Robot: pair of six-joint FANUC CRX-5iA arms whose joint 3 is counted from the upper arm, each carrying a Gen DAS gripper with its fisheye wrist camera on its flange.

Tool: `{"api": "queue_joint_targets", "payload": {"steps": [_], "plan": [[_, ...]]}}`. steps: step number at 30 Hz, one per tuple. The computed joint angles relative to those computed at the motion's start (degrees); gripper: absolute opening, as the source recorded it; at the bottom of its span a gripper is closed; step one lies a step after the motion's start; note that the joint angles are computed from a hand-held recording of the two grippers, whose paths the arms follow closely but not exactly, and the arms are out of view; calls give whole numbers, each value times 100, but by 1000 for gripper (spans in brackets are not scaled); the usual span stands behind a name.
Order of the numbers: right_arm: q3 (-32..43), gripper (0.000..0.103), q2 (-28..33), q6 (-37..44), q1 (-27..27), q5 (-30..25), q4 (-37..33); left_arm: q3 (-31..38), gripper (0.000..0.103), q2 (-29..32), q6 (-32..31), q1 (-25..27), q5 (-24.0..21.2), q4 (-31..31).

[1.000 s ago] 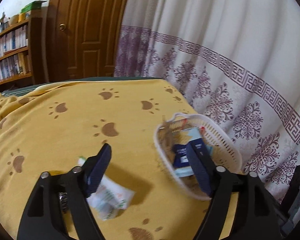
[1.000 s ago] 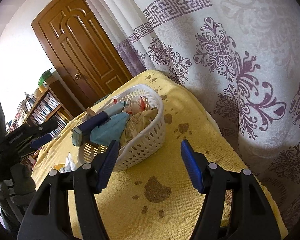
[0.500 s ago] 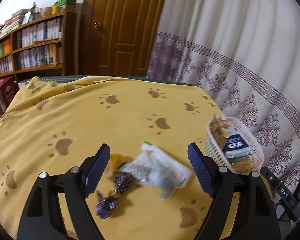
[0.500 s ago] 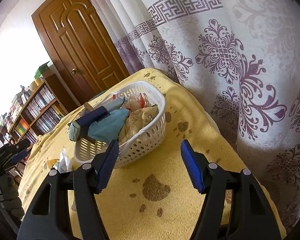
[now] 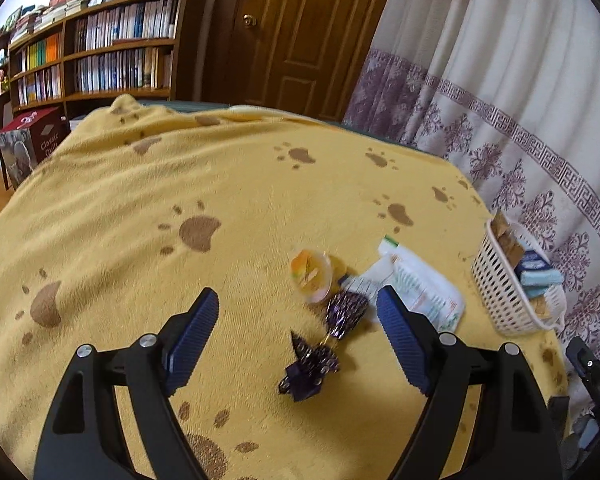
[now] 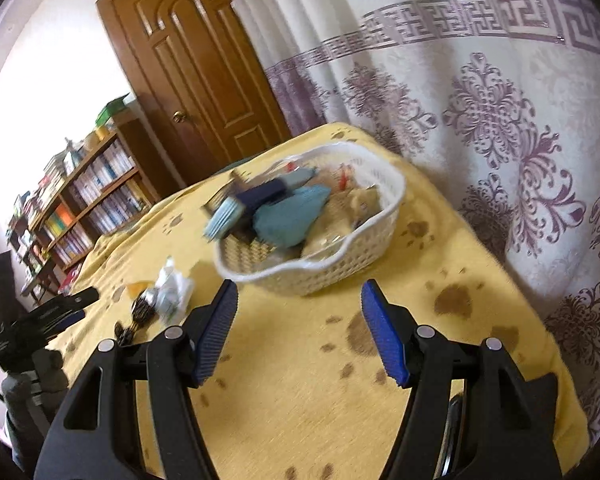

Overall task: Organize snacks
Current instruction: 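Move the open left gripper back toward the purple wrapped candies, then close the right gripper on the white printed snack bag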

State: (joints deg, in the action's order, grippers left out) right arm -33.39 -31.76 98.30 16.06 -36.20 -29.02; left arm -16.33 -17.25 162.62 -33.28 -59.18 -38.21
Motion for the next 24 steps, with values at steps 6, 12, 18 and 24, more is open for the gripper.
{"api": "queue_joint_targets", "payload": {"steps": [6, 12, 18, 24], "plan": [[-185, 66, -225, -344, 552, -65, 355, -129, 81, 61, -307, 146, 257, 258], [-232, 66, -261, -457, 1096, -90, 551, -246, 81, 42, -409, 241, 346, 342], [-192, 77, -79, -507, 1571, -25, 735, -375, 81, 11, -420, 351, 434, 432], [-150, 86, 257, -554, 2284, 270, 1316, -470, 86, -69, -325, 416, 452, 428]]}}
